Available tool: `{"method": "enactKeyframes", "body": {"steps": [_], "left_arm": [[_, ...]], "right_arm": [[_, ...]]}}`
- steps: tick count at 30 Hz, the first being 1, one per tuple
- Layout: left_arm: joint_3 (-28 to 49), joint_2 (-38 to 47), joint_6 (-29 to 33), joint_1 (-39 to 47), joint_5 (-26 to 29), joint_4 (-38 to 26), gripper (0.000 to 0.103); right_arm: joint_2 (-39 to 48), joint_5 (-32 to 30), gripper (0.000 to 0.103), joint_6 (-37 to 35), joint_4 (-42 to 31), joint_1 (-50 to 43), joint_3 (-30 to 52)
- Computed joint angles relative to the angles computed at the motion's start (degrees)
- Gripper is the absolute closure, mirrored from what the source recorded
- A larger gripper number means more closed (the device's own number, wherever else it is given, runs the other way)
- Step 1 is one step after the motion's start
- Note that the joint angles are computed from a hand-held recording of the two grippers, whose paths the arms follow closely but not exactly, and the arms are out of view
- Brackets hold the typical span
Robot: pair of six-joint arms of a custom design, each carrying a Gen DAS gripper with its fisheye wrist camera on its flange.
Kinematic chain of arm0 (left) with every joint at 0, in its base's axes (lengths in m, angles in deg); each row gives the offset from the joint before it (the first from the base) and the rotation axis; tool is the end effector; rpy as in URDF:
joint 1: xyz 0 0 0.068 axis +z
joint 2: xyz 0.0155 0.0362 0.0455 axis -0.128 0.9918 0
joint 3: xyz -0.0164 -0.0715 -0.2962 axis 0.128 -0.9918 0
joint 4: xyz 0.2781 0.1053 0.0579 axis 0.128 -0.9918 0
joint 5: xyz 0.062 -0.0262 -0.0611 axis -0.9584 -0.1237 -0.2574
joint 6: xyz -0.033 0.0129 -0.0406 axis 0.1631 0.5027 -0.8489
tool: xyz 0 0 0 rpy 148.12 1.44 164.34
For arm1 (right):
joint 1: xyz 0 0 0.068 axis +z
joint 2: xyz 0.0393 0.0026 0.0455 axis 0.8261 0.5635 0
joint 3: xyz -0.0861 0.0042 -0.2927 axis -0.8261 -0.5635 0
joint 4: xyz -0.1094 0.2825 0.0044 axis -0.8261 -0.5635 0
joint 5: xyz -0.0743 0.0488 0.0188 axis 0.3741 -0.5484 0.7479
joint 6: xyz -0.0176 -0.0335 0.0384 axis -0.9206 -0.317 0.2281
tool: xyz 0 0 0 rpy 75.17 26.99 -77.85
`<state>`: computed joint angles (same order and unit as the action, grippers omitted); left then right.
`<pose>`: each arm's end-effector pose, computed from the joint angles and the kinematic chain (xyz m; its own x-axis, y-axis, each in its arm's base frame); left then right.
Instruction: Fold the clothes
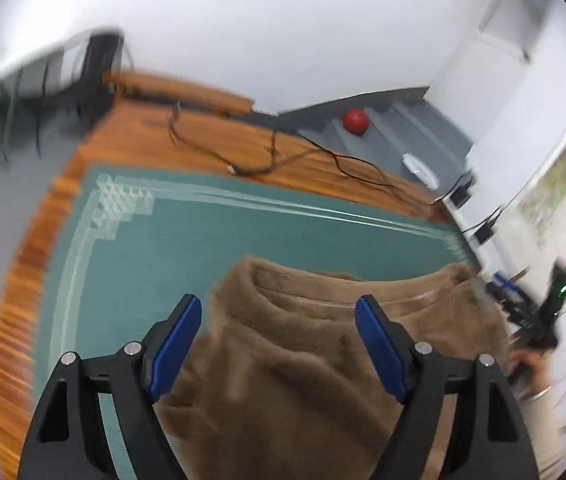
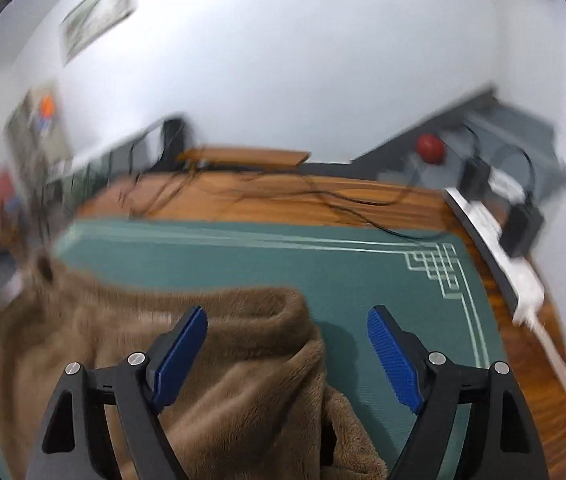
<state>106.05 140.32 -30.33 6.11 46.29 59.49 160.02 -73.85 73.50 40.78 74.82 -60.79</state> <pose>0.1889 0.0341 0.1601 -0.7397 -0.2439 -0.6272 -0.0813 0.9576 -0.2765 0.2553 0.0912 0.1375 -0.5965 -0.2890 -0.7488 -0.4230 0.9060 -0.0127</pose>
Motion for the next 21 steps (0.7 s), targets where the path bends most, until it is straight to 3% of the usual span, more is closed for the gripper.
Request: {"method": "enactKeyframes", "body": {"steps": [2, 4, 8, 12, 13, 14, 15, 18, 21], "left_arm": [[-0.31, 0.17, 2.25, -3.01, -6.94, 0.83, 0.02], [-0.23, 5.38, 3.96, -5.14, -10.14, 3.36, 0.02], [1.28, 16.74, 5.67, -9.93, -13.27, 8.82, 0.02], [4.99, 26.7, 4.79, -15.59, -19.94, 12.12, 0.02], [5.62, 27.99, 4.14, -16.18, -20.86, 12.81, 0.021], [6.31, 28.76, 3.06, -16.5, -21.15, 12.93, 0.033], [6.86, 28.84, 1.69, -16.09, -19.91, 12.54, 0.058], [6.38, 26.64, -3.34, -14.81, -18.72, 12.61, 0.071], [4.62, 25.0, -6.47, -15.01, -23.13, 14.79, 0.076]], "right_arm": [[3.51, 4.47, 0.019, -4.56, -0.81, 3.5, 1.38], [7.33, 6.44, 0.019, -5.87, -1.05, 4.54, 3.26], [14.59, 2.92, 0.019, -5.09, -3.27, 3.81, 7.88], [18.17, 2.63, 0.02, -4.98, -3.1, 4.12, 9.75], [17.86, 2.94, 0.034, -5.02, -2.9, 4.45, 9.48], [17.43, 3.28, 0.06, -4.94, -2.62, 4.76, 9.16], [16.46, 3.83, 0.07, -4.09, -1.73, 5.03, 8.49], [13.09, 6.27, 0.083, -1.45, 2.02, 5.66, 5.78], [11.87, 9.09, 0.085, 2.02, 5.28, 5.42, 4.36]]}}
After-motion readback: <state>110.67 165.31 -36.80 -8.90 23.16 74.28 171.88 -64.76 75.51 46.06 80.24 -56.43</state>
